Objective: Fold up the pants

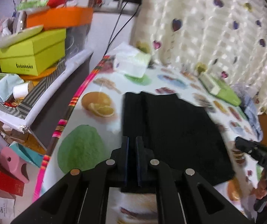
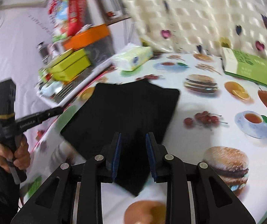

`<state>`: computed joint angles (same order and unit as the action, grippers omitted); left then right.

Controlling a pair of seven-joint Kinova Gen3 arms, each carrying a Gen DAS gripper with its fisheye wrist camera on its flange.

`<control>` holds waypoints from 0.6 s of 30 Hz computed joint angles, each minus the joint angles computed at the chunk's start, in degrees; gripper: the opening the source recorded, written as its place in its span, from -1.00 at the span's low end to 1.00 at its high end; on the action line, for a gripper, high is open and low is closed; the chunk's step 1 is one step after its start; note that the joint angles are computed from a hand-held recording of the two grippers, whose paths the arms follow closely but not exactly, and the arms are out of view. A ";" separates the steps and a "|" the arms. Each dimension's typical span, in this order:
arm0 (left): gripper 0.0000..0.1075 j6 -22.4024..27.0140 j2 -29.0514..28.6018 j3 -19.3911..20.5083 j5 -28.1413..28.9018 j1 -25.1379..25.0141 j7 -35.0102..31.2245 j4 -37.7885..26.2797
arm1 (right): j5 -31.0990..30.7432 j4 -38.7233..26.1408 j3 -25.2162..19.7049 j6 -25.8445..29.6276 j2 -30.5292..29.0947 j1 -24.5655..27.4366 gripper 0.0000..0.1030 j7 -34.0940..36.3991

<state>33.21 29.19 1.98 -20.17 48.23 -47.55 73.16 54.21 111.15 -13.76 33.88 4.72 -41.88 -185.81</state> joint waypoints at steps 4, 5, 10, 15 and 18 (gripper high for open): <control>-0.84 -3.06 -0.66 2.57 0.90 0.22 -3.01 2.37 | -4.31 -2.36 -0.21 1.19 3.38 -0.95 -0.52 5.94; -0.84 -2.69 -0.05 3.38 1.58 0.04 -4.36 2.00 | -5.84 -2.97 -0.06 1.42 4.32 -0.93 -0.52 7.25; -0.84 -0.85 2.19 1.16 0.69 2.95 -5.22 0.47 | -7.34 -3.48 2.59 0.78 5.61 -2.64 -0.52 9.30; -0.84 1.03 2.19 0.44 1.15 3.57 -4.74 -0.73 | -8.54 -4.55 3.07 4.09 4.75 -4.55 -0.52 9.48; -0.84 1.57 0.76 -2.29 -2.32 7.05 -0.46 0.56 | -5.58 -3.97 1.66 8.59 3.16 -6.97 -0.50 6.47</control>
<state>34.78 29.95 -0.31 -22.49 55.28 -48.01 73.72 48.64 107.18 -12.10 42.47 7.88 -48.85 -179.34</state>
